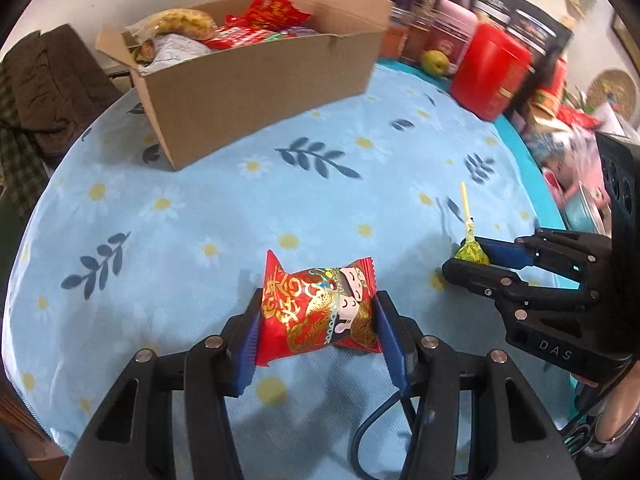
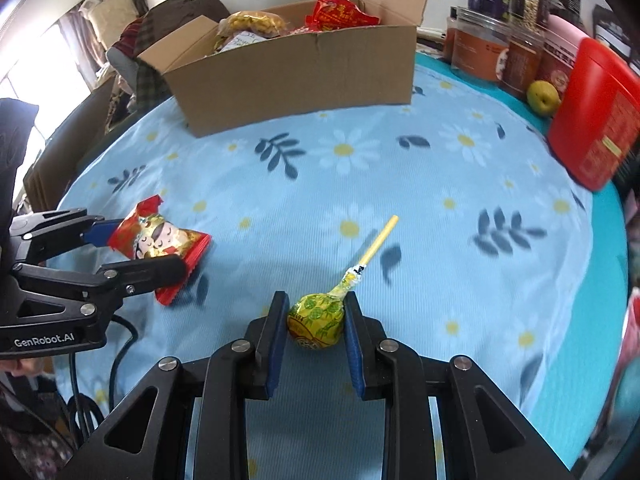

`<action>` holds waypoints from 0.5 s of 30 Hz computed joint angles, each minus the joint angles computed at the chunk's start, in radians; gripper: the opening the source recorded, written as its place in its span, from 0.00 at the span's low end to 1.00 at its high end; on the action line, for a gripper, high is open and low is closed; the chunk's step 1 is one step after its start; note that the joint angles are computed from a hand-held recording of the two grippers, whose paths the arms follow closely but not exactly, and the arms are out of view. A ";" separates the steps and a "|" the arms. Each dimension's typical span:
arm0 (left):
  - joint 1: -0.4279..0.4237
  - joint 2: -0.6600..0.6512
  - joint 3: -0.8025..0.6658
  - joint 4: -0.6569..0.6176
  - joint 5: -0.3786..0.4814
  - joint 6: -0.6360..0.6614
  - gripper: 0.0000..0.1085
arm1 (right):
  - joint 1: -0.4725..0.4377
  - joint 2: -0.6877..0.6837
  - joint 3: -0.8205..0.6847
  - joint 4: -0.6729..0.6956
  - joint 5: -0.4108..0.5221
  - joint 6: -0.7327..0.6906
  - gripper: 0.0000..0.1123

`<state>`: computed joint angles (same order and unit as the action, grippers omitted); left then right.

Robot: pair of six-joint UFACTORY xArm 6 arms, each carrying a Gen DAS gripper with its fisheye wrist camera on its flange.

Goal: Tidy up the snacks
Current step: 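Close the left tool on the candy pack while the right tool grasps the lollipop head, then lift the candy pack with the left tool while the right tool lifts the lollipop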

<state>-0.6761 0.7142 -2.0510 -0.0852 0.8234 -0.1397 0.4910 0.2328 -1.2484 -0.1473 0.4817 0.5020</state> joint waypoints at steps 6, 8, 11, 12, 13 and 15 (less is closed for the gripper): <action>-0.020 -0.013 0.026 0.015 0.024 0.011 0.48 | 0.021 -0.040 0.053 -0.042 -0.007 0.027 0.24; -0.026 -0.010 0.027 0.050 0.016 -0.004 0.48 | 0.025 -0.049 0.066 -0.079 -0.009 0.065 0.24; -0.037 0.021 -0.022 0.096 0.046 -0.014 0.58 | 0.029 -0.055 0.078 -0.115 -0.019 0.105 0.24; -0.040 0.026 -0.030 0.110 0.052 -0.016 0.66 | 0.029 -0.055 0.079 -0.125 -0.020 0.110 0.24; -0.047 0.040 -0.050 0.135 0.067 -0.024 0.76 | 0.031 -0.056 0.080 -0.132 -0.020 0.116 0.25; -0.054 0.052 -0.060 0.182 0.069 -0.062 0.83 | 0.032 -0.055 0.080 -0.127 -0.025 0.107 0.31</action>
<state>-0.7297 0.7657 -2.1113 0.0972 0.8919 -0.2017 0.5230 0.1781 -1.1683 -0.2743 0.4572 0.6095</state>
